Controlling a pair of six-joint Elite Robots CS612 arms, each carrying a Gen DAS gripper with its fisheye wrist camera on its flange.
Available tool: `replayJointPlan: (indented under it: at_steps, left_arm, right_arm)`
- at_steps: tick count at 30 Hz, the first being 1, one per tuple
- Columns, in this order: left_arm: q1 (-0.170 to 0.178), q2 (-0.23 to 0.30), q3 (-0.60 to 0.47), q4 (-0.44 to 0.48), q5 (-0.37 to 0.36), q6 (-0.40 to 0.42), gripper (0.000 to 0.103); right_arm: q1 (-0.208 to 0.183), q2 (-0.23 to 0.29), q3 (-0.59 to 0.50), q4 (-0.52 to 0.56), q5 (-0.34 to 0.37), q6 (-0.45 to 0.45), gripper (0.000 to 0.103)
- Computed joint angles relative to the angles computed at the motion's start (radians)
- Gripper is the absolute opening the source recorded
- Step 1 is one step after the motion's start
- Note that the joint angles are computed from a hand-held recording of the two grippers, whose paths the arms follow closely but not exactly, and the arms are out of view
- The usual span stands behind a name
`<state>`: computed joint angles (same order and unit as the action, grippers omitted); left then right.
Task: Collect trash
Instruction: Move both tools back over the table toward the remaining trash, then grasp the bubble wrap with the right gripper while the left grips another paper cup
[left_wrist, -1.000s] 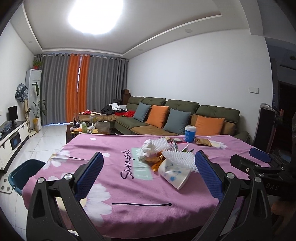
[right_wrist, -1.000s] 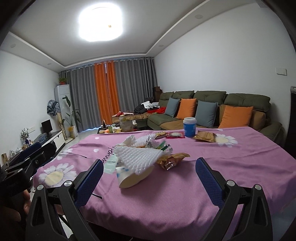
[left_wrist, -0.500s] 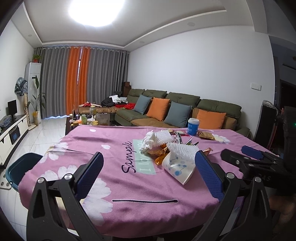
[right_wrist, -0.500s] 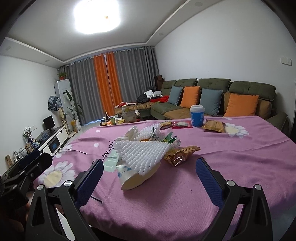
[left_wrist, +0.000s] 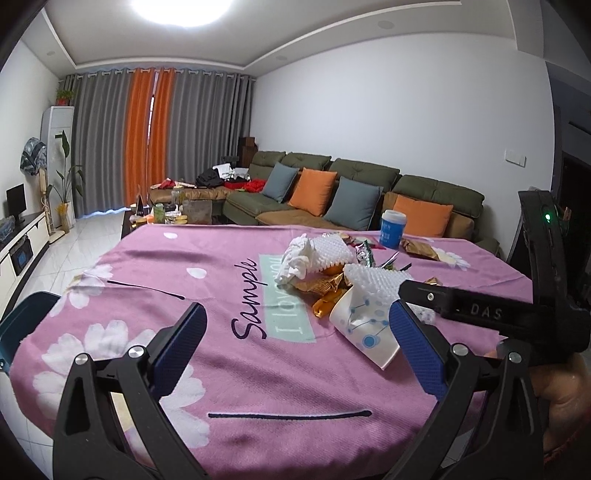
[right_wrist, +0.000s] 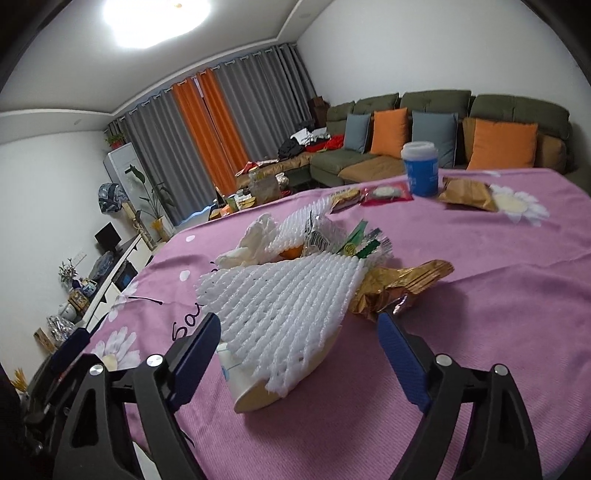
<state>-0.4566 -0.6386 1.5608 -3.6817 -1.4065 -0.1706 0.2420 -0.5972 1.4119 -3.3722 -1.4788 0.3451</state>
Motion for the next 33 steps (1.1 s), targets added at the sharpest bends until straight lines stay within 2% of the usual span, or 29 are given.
replayJointPlan:
  at_steps: [6,8,10,11,12,16,20,23,27,31,33]
  left_arm:
    - [0.004,0.019,-0.04,0.035,-0.029,0.009,0.097]
    - [0.004,0.025,-0.054,0.048,-0.039,0.014,0.097]
    - [0.003,0.028,-0.061,0.057,-0.045,0.019,0.097]
    - [0.002,0.03,-0.066,0.063,-0.048,0.022,0.097]
    - [0.002,0.032,-0.069,0.071,-0.053,0.023,0.097]
    - [0.0,0.039,-0.087,0.102,-0.071,0.032,0.097]
    - [-0.003,0.045,-0.11,0.139,-0.096,0.056,0.097]
    - [-0.003,0.053,-0.135,0.177,-0.138,0.061,0.097]
    - [-0.004,0.067,-0.179,0.272,-0.171,0.036,0.097]
    - [-0.018,0.083,-0.224,0.355,-0.133,0.12,0.097]
    - [-0.025,0.09,-0.243,0.387,-0.12,0.198,0.097]
  right_arm:
    - [-0.016,0.015,-0.03,0.053,0.078,0.059,0.064]
    - [-0.021,0.018,-0.03,0.047,0.094,0.081,0.047]
    - [-0.026,0.021,-0.032,0.045,0.114,0.09,0.04]
    - [-0.029,0.022,-0.032,0.043,0.126,0.092,0.03]
    - [-0.033,0.023,-0.034,0.047,0.142,0.094,0.024]
    - [-0.041,0.024,-0.025,0.001,0.174,0.108,0.009]
    - [-0.05,0.017,-0.006,-0.073,0.199,0.126,0.009]
    - [-0.059,0.006,0.015,-0.153,0.189,0.147,0.009]
    - [-0.072,-0.01,0.043,-0.225,0.153,0.169,0.009]
    - [-0.084,-0.02,0.065,-0.247,0.139,0.178,0.009]
    - [-0.091,-0.02,0.073,-0.252,0.139,0.187,0.009]
